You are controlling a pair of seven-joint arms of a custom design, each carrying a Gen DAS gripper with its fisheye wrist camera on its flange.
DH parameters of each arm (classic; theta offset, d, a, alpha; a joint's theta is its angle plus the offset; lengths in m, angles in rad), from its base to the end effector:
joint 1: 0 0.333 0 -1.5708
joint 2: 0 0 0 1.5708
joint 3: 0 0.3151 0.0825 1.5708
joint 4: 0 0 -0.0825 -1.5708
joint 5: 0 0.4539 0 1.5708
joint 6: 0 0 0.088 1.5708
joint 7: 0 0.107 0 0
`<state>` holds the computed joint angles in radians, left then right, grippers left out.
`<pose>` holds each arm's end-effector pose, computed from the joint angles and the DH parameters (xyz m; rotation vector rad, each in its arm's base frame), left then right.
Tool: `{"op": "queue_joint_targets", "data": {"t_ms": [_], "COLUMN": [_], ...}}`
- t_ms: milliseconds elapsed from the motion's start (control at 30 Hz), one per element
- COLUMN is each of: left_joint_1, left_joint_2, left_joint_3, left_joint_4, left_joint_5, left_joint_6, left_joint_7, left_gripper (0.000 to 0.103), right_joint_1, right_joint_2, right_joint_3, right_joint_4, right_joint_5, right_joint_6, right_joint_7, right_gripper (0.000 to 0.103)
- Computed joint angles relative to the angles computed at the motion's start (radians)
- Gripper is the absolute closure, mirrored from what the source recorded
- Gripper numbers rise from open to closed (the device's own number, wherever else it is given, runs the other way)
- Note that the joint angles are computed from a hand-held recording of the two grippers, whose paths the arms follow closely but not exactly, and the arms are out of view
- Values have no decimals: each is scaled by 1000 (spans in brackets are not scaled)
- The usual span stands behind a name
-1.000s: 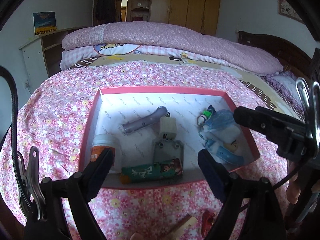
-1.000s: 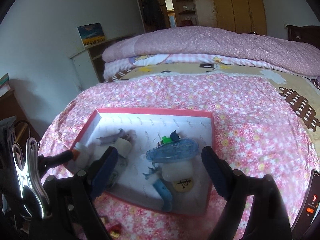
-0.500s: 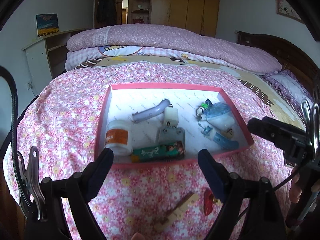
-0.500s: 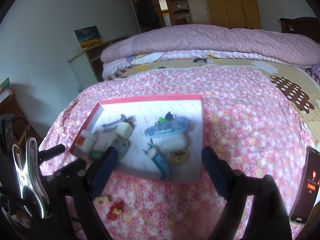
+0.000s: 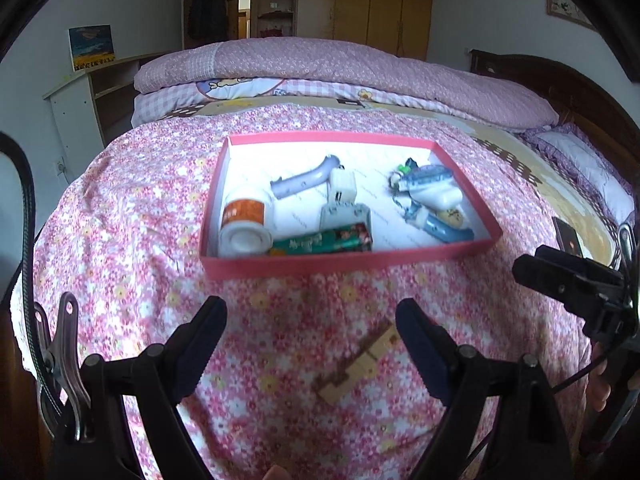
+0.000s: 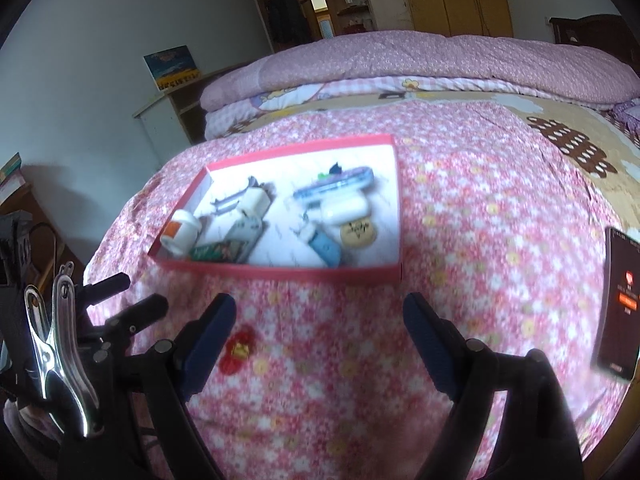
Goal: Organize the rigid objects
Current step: 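Withdraw both tools from the tray toward the wooden piece and red figure, then grasp the light wooden clip piece with the left tool while the right tool grasps the red figure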
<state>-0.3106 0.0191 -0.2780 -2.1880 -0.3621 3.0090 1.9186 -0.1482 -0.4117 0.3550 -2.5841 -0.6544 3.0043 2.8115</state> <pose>0.5451 -0.3321 0.4285 -1.2283 2.3146 -1.0270 0.4844 0.1466 0.4278 -1.3229 1.9665 -0.6574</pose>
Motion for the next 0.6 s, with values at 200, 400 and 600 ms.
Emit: {"op": "queue_joint_targets", "data": {"t_ms": [200, 400, 600], "left_joint_1": [-6, -10, -3], "left_joint_2": [-4, 12, 31], "left_joint_3": [-1, 0, -9], "left_joint_4": [-21, -33, -29], "left_joint_5": [-32, 54, 117], "left_joint_6": [-19, -9, -17], "left_joint_7": [35, -16, -45], "left_gripper": [14, 16, 28], "right_joint_1": [35, 72, 108], "right_joint_2": [-1, 18, 43], "right_joint_3": [-12, -30, -54], "right_joint_4": [-21, -25, -19], "right_joint_5": [24, 33, 21], "right_joint_6": [-22, -59, -72], "right_joint_7": [-2, -7, -2], "right_gripper": [15, 15, 15]}}
